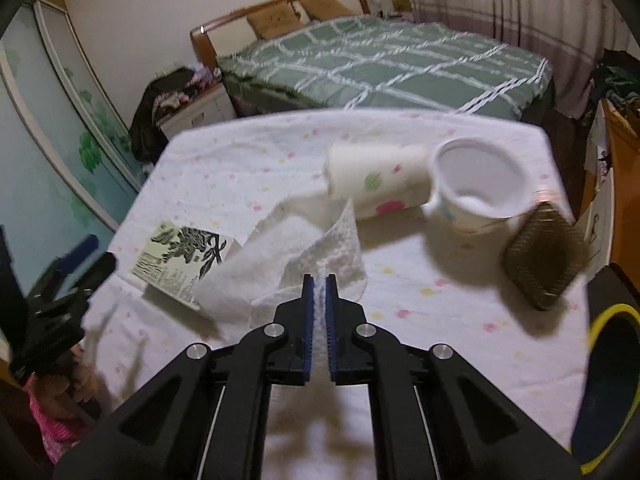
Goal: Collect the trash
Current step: 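Carry the tissues to the bin and open the right gripper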
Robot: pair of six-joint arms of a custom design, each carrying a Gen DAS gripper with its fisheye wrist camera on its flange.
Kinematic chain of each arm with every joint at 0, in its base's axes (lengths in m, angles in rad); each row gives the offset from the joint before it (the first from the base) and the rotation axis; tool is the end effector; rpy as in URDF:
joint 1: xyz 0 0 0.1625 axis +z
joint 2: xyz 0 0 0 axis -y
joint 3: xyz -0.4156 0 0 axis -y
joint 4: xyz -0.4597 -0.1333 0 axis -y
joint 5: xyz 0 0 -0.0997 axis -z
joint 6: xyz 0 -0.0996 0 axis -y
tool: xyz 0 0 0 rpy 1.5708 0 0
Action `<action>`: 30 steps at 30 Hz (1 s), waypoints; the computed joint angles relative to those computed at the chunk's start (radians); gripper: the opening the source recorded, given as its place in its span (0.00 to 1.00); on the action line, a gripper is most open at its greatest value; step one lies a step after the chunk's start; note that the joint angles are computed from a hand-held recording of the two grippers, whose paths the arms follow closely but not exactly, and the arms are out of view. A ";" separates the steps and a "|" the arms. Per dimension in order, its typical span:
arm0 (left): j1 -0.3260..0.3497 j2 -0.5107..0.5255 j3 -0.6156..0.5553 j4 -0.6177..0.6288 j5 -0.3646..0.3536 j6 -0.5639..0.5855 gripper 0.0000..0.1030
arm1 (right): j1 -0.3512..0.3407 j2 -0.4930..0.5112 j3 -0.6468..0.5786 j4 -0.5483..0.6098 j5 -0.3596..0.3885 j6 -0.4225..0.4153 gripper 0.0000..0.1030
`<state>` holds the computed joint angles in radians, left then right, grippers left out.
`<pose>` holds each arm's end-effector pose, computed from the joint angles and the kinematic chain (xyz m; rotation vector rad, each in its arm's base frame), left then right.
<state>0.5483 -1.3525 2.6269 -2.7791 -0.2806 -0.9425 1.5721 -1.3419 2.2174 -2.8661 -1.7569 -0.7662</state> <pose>-0.1554 -0.3632 0.0945 0.1338 2.0595 -1.2537 0.1155 -0.5196 0.1655 0.9894 -2.5981 0.4526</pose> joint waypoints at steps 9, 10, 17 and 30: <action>0.066 0.067 -0.020 -0.264 -0.140 0.221 0.85 | -0.096 -0.282 0.063 0.044 0.093 -0.027 0.06; 0.071 0.077 -0.026 -0.266 -0.146 0.232 0.87 | -0.111 -0.317 0.067 0.053 0.105 -0.028 0.06; 0.136 0.106 -0.061 -0.321 -0.234 0.294 0.89 | -0.197 -0.490 0.087 0.041 0.146 -0.046 0.06; 0.160 0.193 -0.123 -0.331 -0.407 0.341 0.90 | -0.337 -0.488 0.034 0.017 0.139 -0.017 0.06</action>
